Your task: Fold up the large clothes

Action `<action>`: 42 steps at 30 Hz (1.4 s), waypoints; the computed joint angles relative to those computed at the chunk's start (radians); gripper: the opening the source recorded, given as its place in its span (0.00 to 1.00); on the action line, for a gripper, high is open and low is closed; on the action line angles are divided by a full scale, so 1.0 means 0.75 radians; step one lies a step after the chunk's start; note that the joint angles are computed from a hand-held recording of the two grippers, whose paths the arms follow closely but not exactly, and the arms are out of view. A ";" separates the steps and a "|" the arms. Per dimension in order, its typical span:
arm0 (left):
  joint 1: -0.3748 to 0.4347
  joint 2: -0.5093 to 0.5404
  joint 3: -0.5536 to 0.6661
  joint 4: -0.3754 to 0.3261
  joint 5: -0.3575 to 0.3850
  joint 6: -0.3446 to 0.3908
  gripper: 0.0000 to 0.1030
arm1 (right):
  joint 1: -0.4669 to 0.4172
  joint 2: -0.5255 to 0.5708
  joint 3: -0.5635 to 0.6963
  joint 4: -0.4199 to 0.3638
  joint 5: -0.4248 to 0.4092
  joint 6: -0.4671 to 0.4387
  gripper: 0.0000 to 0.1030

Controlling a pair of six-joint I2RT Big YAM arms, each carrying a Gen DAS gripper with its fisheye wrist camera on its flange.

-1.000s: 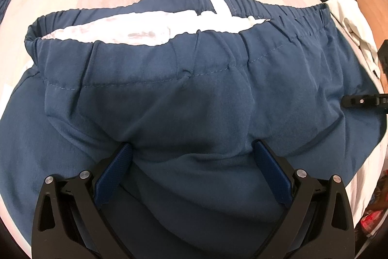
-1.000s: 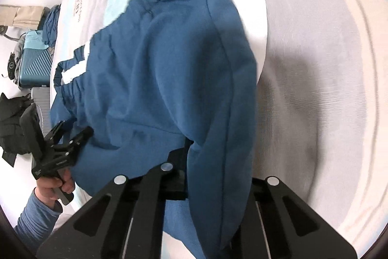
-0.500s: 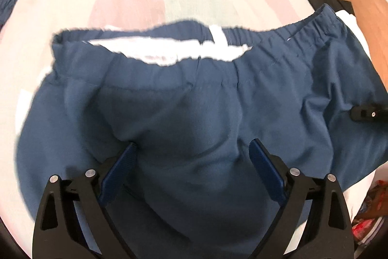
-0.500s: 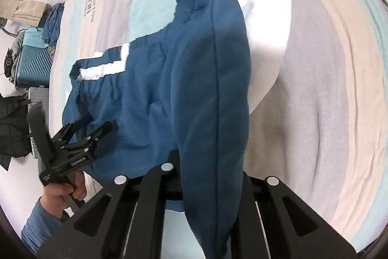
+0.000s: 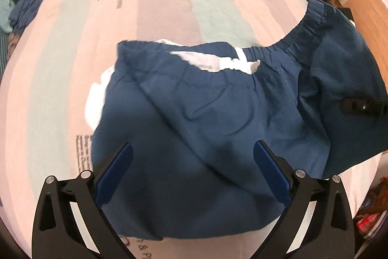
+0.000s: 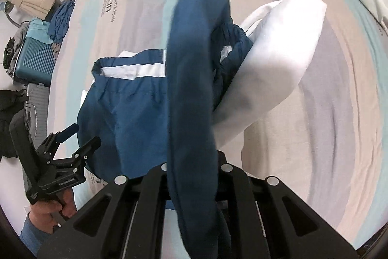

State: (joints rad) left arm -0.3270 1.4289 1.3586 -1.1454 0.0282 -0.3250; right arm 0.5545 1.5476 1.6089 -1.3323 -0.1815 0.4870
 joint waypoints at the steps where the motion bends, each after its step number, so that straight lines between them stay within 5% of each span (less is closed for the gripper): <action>1: 0.014 -0.015 -0.010 -0.005 0.015 -0.003 0.94 | 0.015 0.006 0.011 -0.002 0.019 0.014 0.07; 16: 0.244 -0.260 -0.132 -0.106 0.052 0.125 0.94 | 0.314 0.205 0.299 -0.066 0.301 0.315 0.07; 29: 0.499 -0.343 -0.242 -0.102 0.129 0.237 0.94 | 0.440 0.509 0.652 -0.148 0.262 0.376 0.07; 42: 0.686 -0.369 -0.297 -0.093 0.164 0.354 0.94 | 0.550 0.731 0.895 -0.227 0.353 0.417 0.13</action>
